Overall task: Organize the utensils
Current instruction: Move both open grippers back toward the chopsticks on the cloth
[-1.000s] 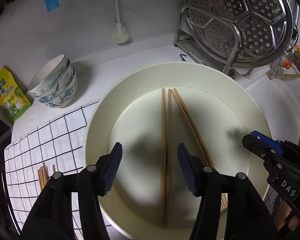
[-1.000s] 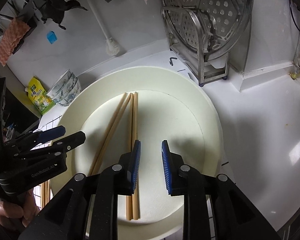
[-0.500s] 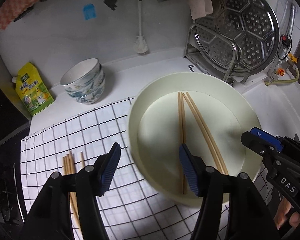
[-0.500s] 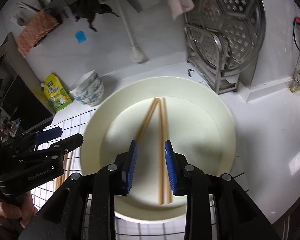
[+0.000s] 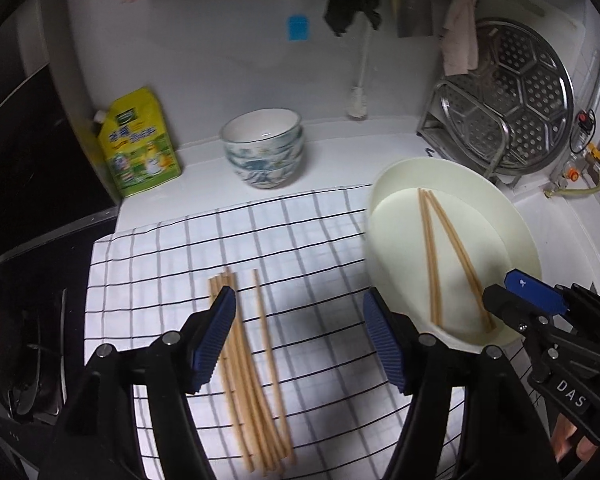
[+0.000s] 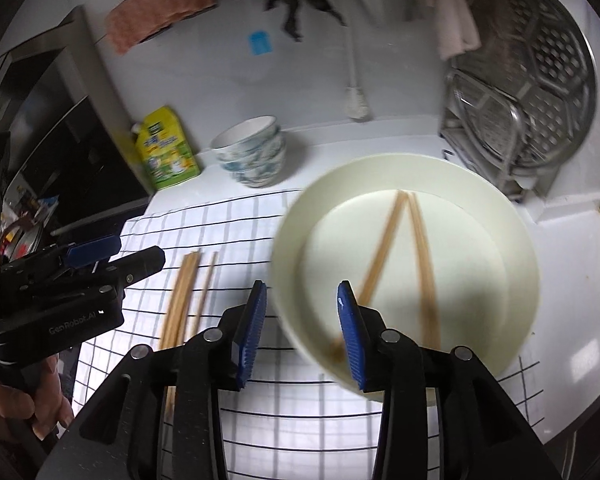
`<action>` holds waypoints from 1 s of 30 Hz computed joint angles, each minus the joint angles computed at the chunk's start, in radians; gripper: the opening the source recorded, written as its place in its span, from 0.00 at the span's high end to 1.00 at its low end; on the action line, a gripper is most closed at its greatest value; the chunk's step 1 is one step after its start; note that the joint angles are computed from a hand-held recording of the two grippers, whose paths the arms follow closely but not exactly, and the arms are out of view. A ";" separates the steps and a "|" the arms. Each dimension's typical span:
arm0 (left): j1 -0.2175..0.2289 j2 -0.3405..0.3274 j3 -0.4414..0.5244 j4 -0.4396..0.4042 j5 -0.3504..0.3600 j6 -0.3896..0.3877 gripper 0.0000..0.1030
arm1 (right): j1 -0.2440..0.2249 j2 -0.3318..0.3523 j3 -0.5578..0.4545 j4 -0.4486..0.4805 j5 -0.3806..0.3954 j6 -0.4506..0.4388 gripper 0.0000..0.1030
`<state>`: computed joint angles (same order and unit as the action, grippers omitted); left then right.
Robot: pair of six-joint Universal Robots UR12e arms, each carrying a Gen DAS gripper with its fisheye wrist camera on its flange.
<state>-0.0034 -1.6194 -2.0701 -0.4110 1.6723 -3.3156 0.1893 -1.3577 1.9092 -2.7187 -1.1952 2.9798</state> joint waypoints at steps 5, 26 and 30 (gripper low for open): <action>0.050 0.043 -0.050 -0.005 -0.013 -0.014 0.33 | 0.049 0.000 -0.005 0.003 -0.024 -0.012 0.61; 0.211 0.095 -0.210 -0.050 -0.076 0.052 0.28 | 0.178 0.089 -0.002 0.092 -0.077 0.017 0.53; 0.214 0.075 -0.213 -0.038 -0.080 0.068 0.27 | 0.186 0.108 -0.004 0.089 -0.109 0.033 0.53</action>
